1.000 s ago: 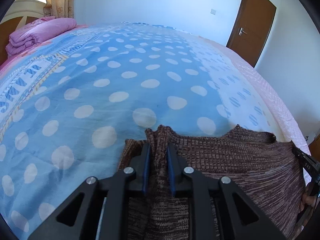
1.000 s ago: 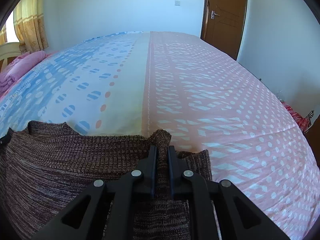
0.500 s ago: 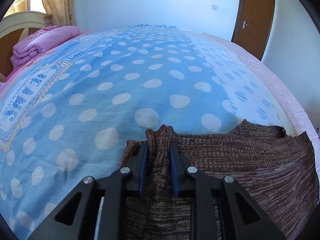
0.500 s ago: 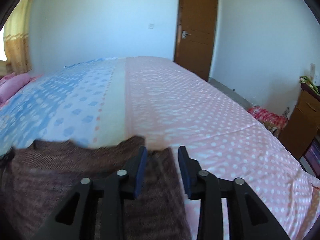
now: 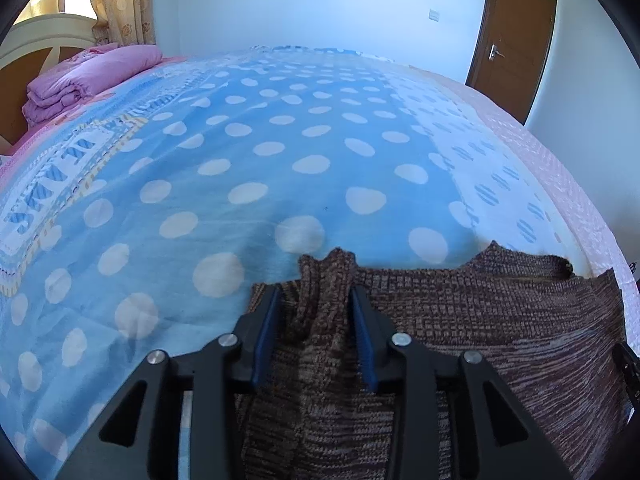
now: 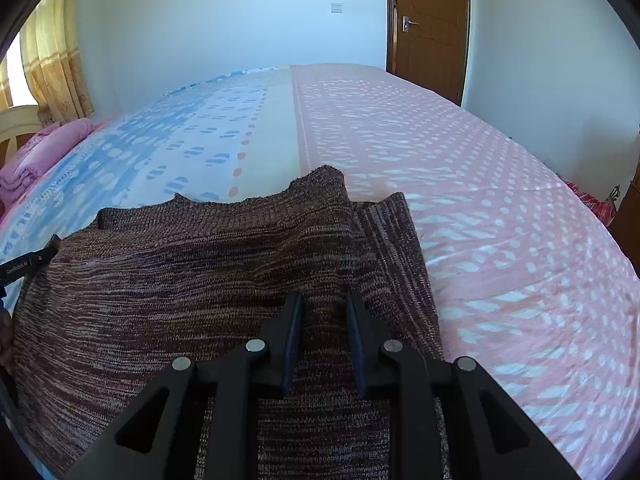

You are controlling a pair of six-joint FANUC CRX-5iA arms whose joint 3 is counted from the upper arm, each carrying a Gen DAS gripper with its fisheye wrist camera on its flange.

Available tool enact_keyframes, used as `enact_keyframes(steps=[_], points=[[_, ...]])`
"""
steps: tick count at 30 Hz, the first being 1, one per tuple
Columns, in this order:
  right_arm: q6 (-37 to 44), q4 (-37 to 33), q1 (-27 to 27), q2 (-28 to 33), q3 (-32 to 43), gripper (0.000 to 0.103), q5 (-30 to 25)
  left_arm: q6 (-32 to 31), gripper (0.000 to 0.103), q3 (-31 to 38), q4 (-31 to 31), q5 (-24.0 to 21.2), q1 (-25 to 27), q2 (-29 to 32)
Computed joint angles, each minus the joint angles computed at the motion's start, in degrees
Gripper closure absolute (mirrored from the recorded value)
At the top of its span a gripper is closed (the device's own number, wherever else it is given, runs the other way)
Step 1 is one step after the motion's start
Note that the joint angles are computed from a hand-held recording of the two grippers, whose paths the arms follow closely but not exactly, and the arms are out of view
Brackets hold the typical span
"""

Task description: Fold small clothes

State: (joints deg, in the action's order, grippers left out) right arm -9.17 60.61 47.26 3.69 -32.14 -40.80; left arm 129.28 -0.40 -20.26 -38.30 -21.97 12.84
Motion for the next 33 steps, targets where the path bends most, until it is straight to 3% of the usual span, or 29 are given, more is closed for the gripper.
enact_keyframes(steps=[3,5,6,12,16,18,22,26,29,33], points=[[-0.98,0.98,0.19,-0.15,-0.53,0.080,-0.28,-3.67,0.047,-2.75,4.76,3.48,1.54,-1.11],[-0.93,0.98,0.07,0.12,-0.21,0.080,-0.11,-11.02,0.037,-6.68,12.67,8.02,3.62,-2.37],[-0.82,0.86,0.03,0.17,-0.12,0.080,-0.02,-14.77,0.035,-8.33,16.29,9.47,4.33,-2.94],[-1.15,1.10,-0.37,-0.30,-0.54,0.079,0.82,-21.53,0.033,-14.96,23.47,9.92,4.95,-8.67],[-3.51,2.53,-1.44,-1.34,-2.00,0.078,3.50,-17.15,0.032,-19.62,18.13,11.29,2.84,-15.65],[-4.00,2.88,-1.52,-1.45,-2.23,0.078,3.79,-15.63,0.020,-22.42,16.13,12.75,1.63,-19.42],[-4.13,3.01,-1.42,-1.40,-2.21,0.078,3.67,-10.22,0.012,-25.10,10.42,14.60,-0.45,-23.49],[-4.13,2.93,-1.33,-1.45,-2.23,0.078,3.54,-12.57,0.014,-27.53,17.06,13.33,2.23,-23.82],[-3.56,2.59,-1.05,-1.39,-2.06,0.078,2.90,-21.18,0.014,-34.89,28.29,19.67,4.04,-28.46],[-1.27,0.83,0.03,-0.45,-0.55,0.077,0.38,-17.57,0.014,-33.07,21.64,15.72,2.95,-29.68]])
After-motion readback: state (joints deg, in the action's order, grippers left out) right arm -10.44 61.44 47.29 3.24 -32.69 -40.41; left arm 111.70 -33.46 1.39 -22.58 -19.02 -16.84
